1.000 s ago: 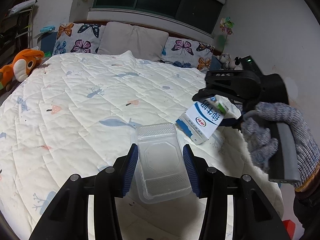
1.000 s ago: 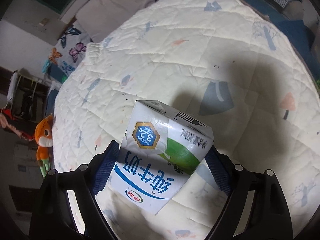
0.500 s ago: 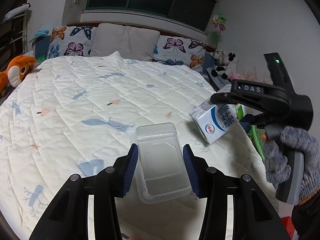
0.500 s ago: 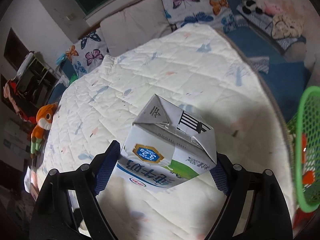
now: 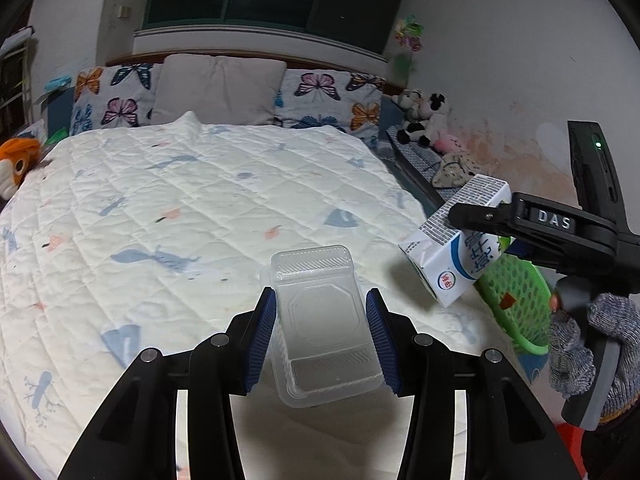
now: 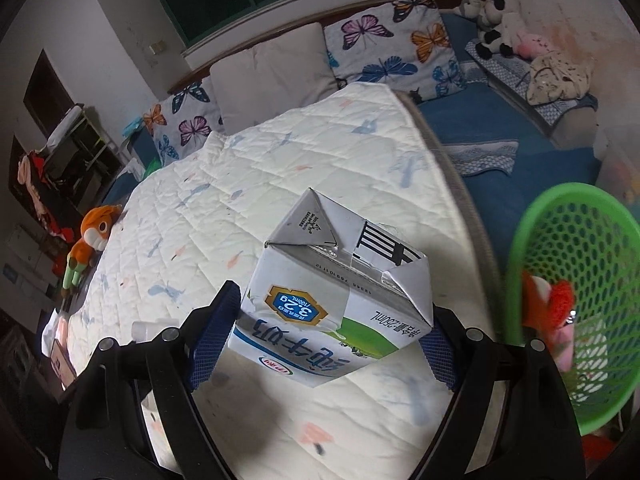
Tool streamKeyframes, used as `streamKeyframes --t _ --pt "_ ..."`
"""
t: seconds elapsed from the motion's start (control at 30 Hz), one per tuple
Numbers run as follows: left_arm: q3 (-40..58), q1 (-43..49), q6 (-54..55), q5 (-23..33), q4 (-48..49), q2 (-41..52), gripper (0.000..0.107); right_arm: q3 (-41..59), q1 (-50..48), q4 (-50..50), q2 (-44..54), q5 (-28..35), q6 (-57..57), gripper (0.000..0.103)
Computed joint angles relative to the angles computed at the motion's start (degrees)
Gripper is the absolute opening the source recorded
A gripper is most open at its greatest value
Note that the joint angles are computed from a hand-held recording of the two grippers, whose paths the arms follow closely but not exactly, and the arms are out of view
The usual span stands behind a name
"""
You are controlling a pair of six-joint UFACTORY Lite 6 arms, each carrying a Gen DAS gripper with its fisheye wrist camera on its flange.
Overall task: Collect trash
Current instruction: 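Carry the milk carton in the right tool into the green basket and release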
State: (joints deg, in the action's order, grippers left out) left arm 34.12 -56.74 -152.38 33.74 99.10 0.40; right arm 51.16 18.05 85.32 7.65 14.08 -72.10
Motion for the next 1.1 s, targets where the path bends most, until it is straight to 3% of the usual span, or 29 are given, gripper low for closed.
streamKeyframes --t 0.53,0.83,1.1 --pt "25.8 -3.3 12.9 -4.2 -5.1 18.2 0.045 -13.1 -24.6 -8.7 -16.0 11.2 -5.5 0.083" --pt "39.4 -4.8 23.9 -5.9 -12.0 26.9 0.045 -14.2 -38.1 -10.3 -15.6 15.5 -10.5 0.083" --pt "49.2 -5.9 33.0 -6.5 -19.0 33.0 0.045 -13.3 -44.0 -7.7 -10.0 14.1 -17.1 0.083"
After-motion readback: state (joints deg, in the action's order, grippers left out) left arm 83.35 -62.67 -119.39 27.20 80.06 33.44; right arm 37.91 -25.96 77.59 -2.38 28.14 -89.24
